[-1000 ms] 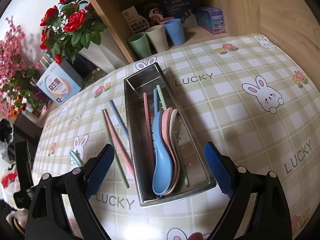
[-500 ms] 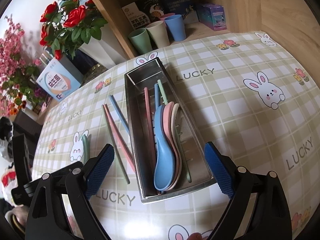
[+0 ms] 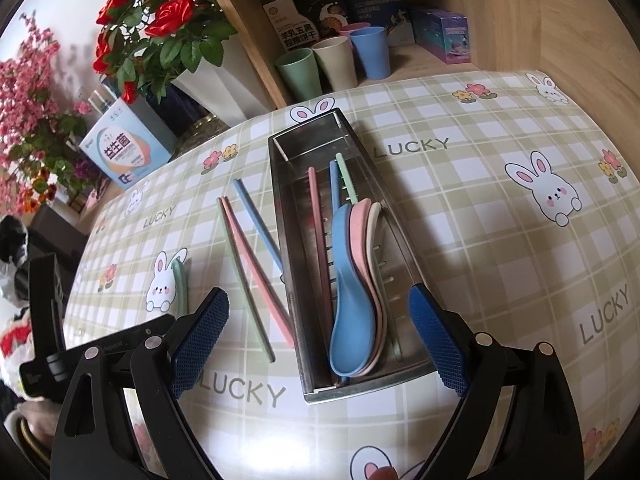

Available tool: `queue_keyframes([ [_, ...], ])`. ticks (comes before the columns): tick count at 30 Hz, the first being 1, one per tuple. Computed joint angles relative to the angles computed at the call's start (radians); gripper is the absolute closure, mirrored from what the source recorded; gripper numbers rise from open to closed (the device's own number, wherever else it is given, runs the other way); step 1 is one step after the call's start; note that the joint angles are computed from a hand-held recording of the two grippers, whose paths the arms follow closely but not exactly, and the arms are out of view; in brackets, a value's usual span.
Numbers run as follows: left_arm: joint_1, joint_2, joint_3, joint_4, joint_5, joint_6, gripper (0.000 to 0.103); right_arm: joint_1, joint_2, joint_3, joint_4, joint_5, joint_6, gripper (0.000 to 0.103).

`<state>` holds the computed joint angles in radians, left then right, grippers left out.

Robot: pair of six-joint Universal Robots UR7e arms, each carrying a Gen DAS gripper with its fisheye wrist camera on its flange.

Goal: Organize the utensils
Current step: 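Move the left gripper to the teal spoon and close on its handle, then lift the teal spoon off the table with the left gripper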

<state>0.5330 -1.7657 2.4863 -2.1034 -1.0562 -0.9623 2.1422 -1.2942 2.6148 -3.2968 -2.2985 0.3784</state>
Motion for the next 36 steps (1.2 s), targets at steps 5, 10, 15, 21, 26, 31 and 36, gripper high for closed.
queue_keyframes([
  [5, -0.001, 0.031, 0.002, -0.029, -0.009, 0.010, 0.079, 0.009, 0.011, -0.010, 0.015, 0.001, -0.005, 0.015],
  [10, -0.010, 0.070, 0.000, -0.034, 0.007, 0.024, 0.077, 0.014, 0.017, -0.014, 0.023, -0.003, 0.005, 0.015],
  [15, -0.007, 0.055, 0.012, -0.049, 0.013, 0.038, 0.084, 0.020, 0.023, -0.021, 0.034, -0.006, 0.002, 0.015],
  [21, -0.012, -0.004, 0.017, -0.006, 0.038, 0.055, 0.089, 0.039, 0.035, -0.045, 0.071, -0.012, 0.003, 0.015],
  [26, -0.005, -0.084, 0.011, 0.095, 0.090, 0.024, 0.092, 0.051, 0.060, -0.069, 0.095, -0.009, 0.008, 0.015],
  [31, -0.009, -0.151, 0.003, 0.194, 0.125, 0.003, 0.095, 0.059, 0.092, -0.091, 0.113, -0.003, 0.013, 0.015],
  [36, -0.030, -0.174, 0.012, 0.186, 0.081, 0.012, 0.099, 0.064, 0.105, -0.102, 0.124, -0.003, 0.029, 0.015],
])
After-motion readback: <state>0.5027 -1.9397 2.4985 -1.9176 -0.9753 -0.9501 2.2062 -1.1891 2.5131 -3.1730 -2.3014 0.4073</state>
